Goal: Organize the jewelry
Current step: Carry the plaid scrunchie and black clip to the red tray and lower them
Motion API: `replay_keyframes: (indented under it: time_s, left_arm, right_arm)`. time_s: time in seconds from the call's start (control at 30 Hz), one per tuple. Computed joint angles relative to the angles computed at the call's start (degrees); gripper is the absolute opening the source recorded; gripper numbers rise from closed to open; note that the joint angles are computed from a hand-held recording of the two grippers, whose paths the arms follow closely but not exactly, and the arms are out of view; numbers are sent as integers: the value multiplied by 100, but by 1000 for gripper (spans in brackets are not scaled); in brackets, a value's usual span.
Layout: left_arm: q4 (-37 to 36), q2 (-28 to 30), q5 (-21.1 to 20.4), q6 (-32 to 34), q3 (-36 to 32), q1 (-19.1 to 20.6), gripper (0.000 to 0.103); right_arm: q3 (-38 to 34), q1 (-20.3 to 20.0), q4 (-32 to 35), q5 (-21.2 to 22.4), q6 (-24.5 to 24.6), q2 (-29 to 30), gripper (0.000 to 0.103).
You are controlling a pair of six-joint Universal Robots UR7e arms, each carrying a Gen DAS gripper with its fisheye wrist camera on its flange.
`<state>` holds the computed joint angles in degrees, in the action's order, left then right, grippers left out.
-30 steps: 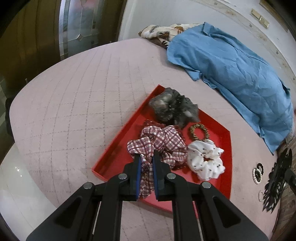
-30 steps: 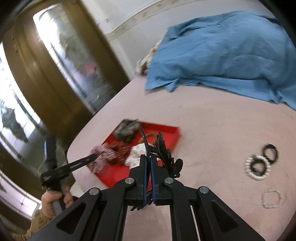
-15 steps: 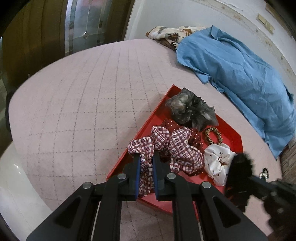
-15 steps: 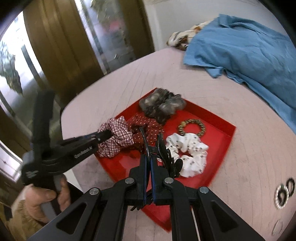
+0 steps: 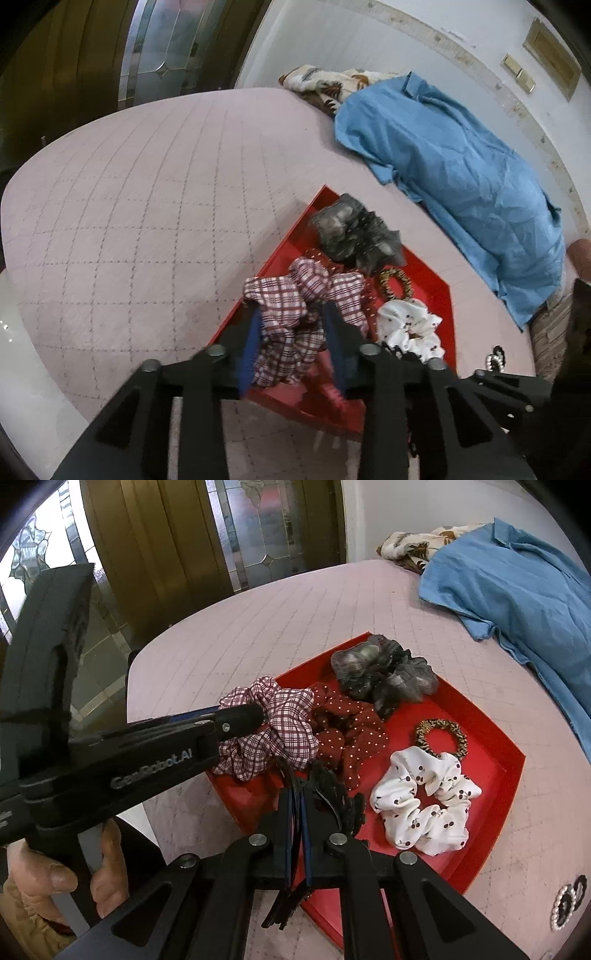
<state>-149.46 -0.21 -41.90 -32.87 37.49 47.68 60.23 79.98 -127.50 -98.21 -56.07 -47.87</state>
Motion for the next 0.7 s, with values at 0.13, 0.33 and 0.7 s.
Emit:
replay_keyframes:
  time_s: [0.13,0.33,0.7]
  left_arm:
    - [-622,-83,-173,166,244,0,48]
    - [-1009,-107,-67,222,369,-30,57]
    - [-1134,-82,-40,263,344,-15,62]
  right_arm:
    - [-81,-9,137,55,72,32,6]
    - [-324,-29,522,163,155,158,8]
    - [-402,18,536,43,-35,270,27]
